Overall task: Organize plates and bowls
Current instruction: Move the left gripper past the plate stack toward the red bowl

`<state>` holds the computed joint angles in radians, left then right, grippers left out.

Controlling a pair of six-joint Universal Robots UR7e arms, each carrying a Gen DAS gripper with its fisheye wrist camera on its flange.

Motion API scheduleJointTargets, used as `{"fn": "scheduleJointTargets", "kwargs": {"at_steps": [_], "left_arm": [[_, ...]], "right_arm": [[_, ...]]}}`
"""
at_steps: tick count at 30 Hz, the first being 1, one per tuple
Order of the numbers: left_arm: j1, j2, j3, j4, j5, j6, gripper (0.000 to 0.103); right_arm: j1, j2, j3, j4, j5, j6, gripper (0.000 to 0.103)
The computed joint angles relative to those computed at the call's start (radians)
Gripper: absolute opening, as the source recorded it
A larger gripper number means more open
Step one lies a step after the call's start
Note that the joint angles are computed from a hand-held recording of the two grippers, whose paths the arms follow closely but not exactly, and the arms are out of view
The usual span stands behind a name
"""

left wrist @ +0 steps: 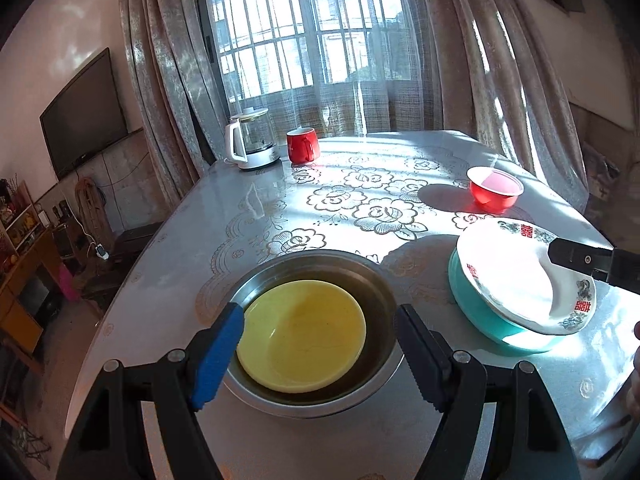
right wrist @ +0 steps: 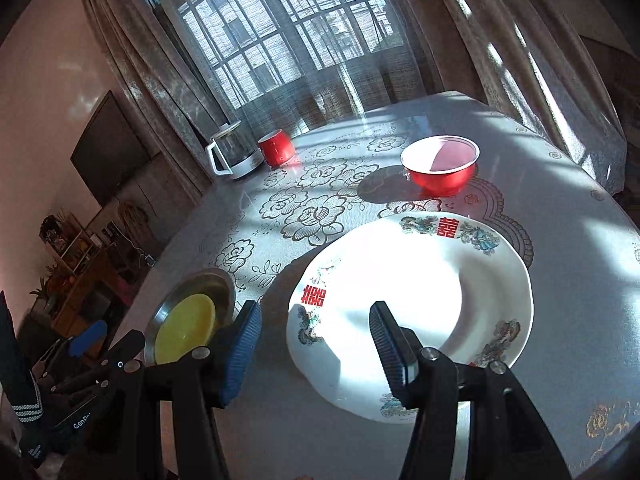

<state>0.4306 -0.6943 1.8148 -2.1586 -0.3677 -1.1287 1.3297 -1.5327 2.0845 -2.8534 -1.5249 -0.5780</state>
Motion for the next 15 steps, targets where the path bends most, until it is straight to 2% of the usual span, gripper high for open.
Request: {"fn": "scheduleJointTargets", "kwargs": {"at_steps": [6, 11, 15], "left_arm": [[0.034, 0.069, -0.067, -0.171, -0.038, 0.215, 0.078], [0.103, 0.118, -0.172, -0.333, -0.205, 0.408, 0.078], [0.157, 0.166, -0.286, -0.374, -0.302, 0.475, 0.072]], "right_arm": [[-0.023, 0.020, -0.053, 0.020, -0.008, 0.034, 0.057], [-0.050, 0.059, -0.144, 0.087, 0.000, 0.097, 0.057], [-0.071, 0.106, -0.244, 0.131, 0.012, 0.166, 0.057]]}}
